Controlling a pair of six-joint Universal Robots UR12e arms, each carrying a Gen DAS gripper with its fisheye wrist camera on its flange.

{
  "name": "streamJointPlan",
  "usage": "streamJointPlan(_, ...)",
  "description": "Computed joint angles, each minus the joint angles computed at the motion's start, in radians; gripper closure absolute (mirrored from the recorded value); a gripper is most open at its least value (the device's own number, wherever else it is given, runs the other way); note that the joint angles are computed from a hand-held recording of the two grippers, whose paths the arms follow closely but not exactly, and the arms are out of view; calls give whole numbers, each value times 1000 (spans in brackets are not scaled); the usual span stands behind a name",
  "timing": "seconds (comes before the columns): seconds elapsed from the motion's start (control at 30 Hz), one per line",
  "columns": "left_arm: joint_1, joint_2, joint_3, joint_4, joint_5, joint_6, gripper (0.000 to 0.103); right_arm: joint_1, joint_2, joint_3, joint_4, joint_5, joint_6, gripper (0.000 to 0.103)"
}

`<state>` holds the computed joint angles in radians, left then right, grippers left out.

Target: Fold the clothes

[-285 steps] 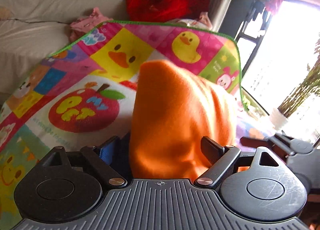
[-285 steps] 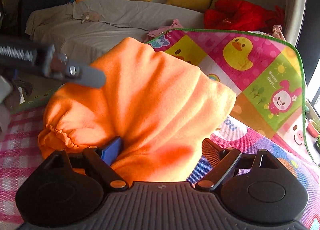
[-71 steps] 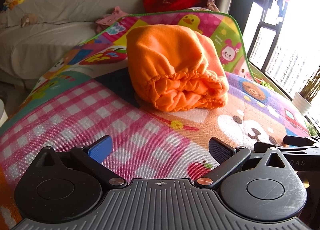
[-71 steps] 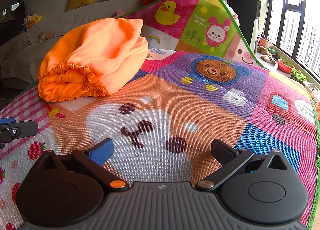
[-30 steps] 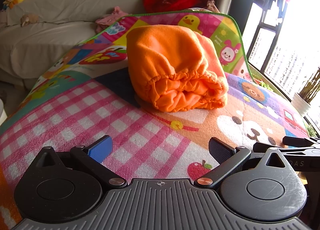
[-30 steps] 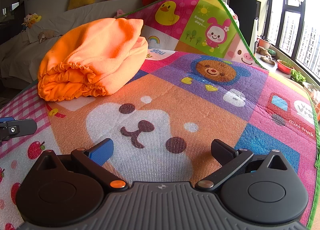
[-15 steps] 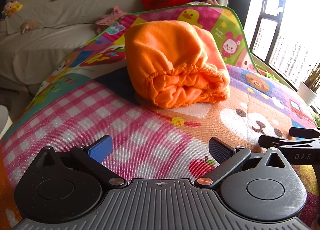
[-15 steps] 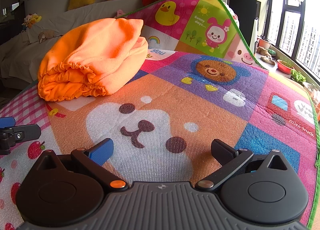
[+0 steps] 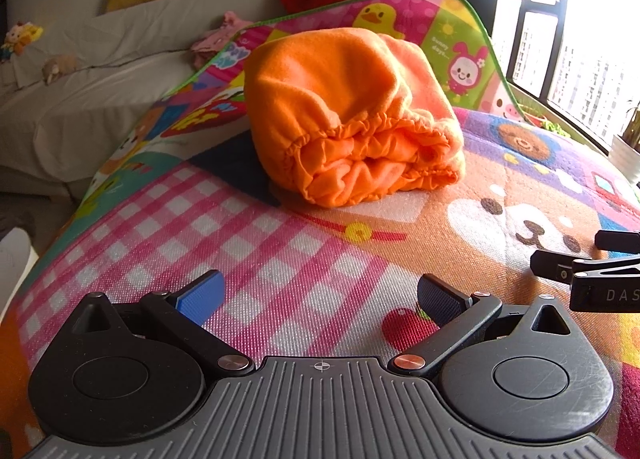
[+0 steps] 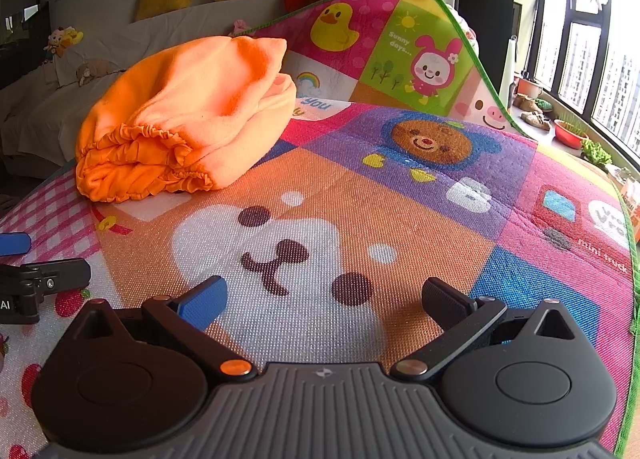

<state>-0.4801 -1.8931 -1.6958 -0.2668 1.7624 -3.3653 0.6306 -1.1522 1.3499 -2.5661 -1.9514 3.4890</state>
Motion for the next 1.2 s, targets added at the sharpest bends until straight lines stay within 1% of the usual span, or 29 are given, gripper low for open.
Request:
streamJointPlan(0.3, 4, 2, -4, 9, -13, -6, 0, 2, 2, -4, 4, -2, 3, 0)
streamJointPlan(0.47, 1, 0, 1, 0, -4, -1, 0, 2, 0, -2, 2, -1, 3, 0)
streamJointPlan(0.93, 5, 1, -3, 11, -15, -11, 0, 1, -1, 0, 1, 1, 3, 0)
streamJointPlan(1.2, 3, 1, -2, 6, -7, -4, 0, 2, 0, -2, 3, -2, 0, 0)
